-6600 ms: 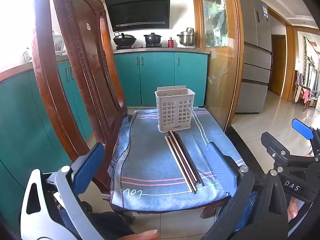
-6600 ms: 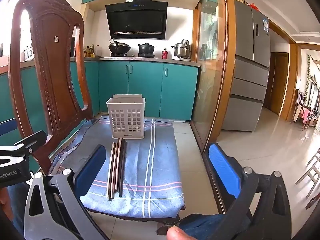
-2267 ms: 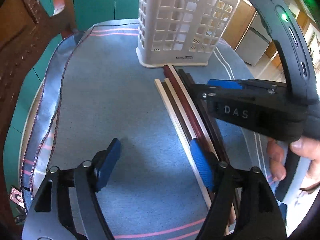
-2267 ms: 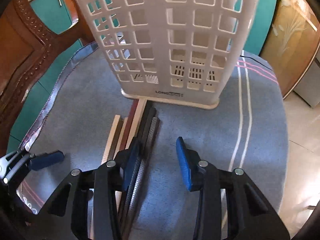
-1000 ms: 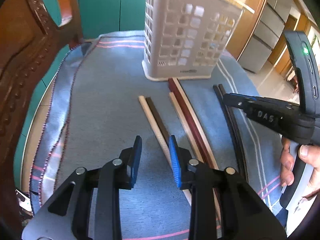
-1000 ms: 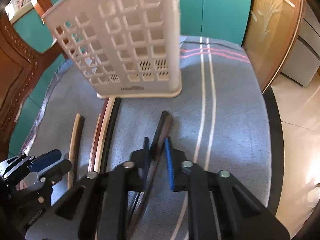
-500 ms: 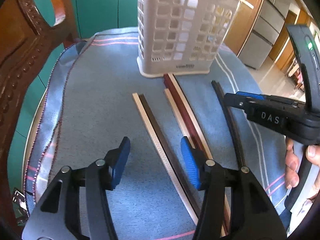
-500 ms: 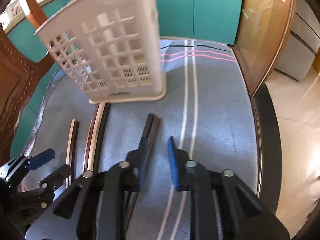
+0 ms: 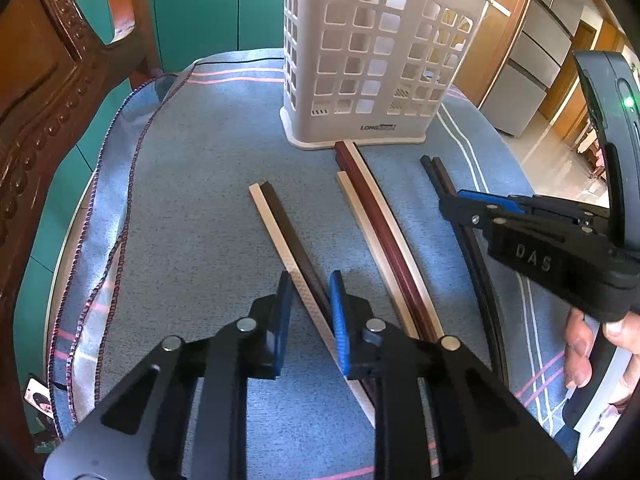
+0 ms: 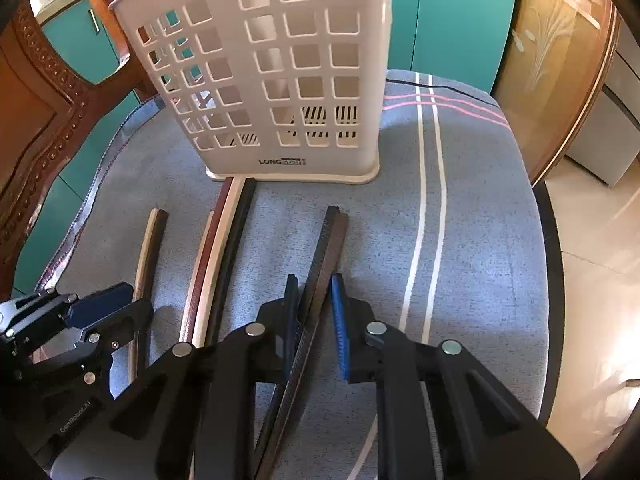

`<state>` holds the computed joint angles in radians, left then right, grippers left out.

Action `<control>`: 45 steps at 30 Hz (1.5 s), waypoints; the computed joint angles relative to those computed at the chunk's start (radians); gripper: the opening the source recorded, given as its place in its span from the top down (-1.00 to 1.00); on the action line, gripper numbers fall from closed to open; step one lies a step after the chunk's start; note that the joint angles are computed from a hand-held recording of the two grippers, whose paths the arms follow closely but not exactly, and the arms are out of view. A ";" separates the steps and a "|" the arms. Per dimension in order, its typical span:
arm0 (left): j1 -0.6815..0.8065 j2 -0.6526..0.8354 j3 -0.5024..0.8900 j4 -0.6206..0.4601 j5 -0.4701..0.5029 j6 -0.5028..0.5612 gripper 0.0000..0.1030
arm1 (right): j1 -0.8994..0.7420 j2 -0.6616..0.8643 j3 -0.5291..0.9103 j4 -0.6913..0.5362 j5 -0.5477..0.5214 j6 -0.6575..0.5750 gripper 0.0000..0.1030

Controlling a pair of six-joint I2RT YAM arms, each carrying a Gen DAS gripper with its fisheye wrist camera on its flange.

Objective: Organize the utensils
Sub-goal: 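Move the left tool toward the chopsticks while the right tool approaches them too, then close the left gripper on a light wooden chopstick while the right grips a dark chopstick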

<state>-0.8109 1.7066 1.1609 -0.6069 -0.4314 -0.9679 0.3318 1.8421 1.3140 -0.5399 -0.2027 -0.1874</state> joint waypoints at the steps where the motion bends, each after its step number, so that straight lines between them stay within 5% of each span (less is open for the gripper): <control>1: 0.001 0.002 0.003 0.001 0.000 -0.001 0.66 | 0.000 -0.002 0.001 0.003 -0.001 0.008 0.70; 14: 0.016 -0.062 -0.034 -0.027 -0.052 -0.061 0.71 | -0.100 0.011 0.100 -0.049 -0.038 0.004 0.78; 28: 0.070 -0.043 -0.051 0.003 0.013 -0.058 0.62 | -0.085 0.043 0.108 -0.070 -0.018 -0.008 0.76; 39: 0.116 -0.157 -0.193 0.167 0.103 -0.066 0.52 | -0.104 0.032 0.109 -0.083 -0.020 -0.002 0.45; 45: 0.084 -0.069 -0.112 0.127 0.082 -0.045 0.51 | -0.099 0.035 0.105 -0.093 -0.041 -0.024 0.43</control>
